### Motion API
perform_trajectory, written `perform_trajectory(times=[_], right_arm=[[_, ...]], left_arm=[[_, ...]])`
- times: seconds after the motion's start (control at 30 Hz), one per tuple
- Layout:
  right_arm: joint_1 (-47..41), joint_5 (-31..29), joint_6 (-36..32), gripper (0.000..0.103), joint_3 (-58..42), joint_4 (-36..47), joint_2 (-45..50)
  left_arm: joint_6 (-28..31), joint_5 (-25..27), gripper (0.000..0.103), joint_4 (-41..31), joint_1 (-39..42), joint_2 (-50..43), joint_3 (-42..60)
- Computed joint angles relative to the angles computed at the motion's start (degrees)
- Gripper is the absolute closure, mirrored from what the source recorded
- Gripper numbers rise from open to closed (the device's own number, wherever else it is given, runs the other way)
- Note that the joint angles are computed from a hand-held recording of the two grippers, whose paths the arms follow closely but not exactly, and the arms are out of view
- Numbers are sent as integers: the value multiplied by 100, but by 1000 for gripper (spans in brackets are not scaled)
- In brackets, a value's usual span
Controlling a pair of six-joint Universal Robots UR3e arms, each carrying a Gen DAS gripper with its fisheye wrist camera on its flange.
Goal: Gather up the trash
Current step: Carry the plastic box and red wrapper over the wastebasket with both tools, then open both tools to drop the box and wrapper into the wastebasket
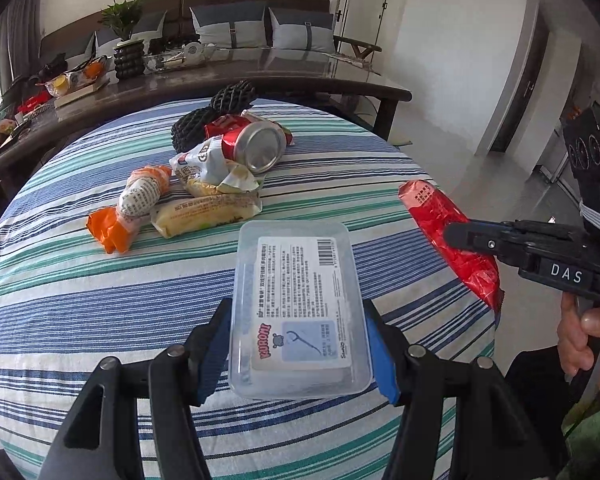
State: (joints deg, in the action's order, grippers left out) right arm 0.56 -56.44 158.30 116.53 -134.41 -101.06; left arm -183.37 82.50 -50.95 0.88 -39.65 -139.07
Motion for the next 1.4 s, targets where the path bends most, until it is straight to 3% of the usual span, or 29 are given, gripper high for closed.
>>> perform_trajectory(times=[0.37,0.5,0.7,0.83,1.03,1.4], right_arm=[[-559,371,-73,93,200,231,-380],[-1292,540,-434,92,161,804,-775],[-2503,229,-1303,92,-305,1551,-746],[-3194,-89,-1621,92,-464,1369,-221],[-4154,-71,-1767,92,-354,1075,503],[-4481,-94,-1795,92,-755,1033,1219]], left_arm=[[-720,566,41,917,-1143,-1360,635],[-1012,848,41,1395,-1903,-2404,1268],[-1378,822,41,1866,-2887,-4373,2808],[-1515,805,41,1866,-3449,-5819,4193],[-1562,566,41,1607,-3817,-7833,6245],[-1435,376,41,761,-3975,-10243,9149]])
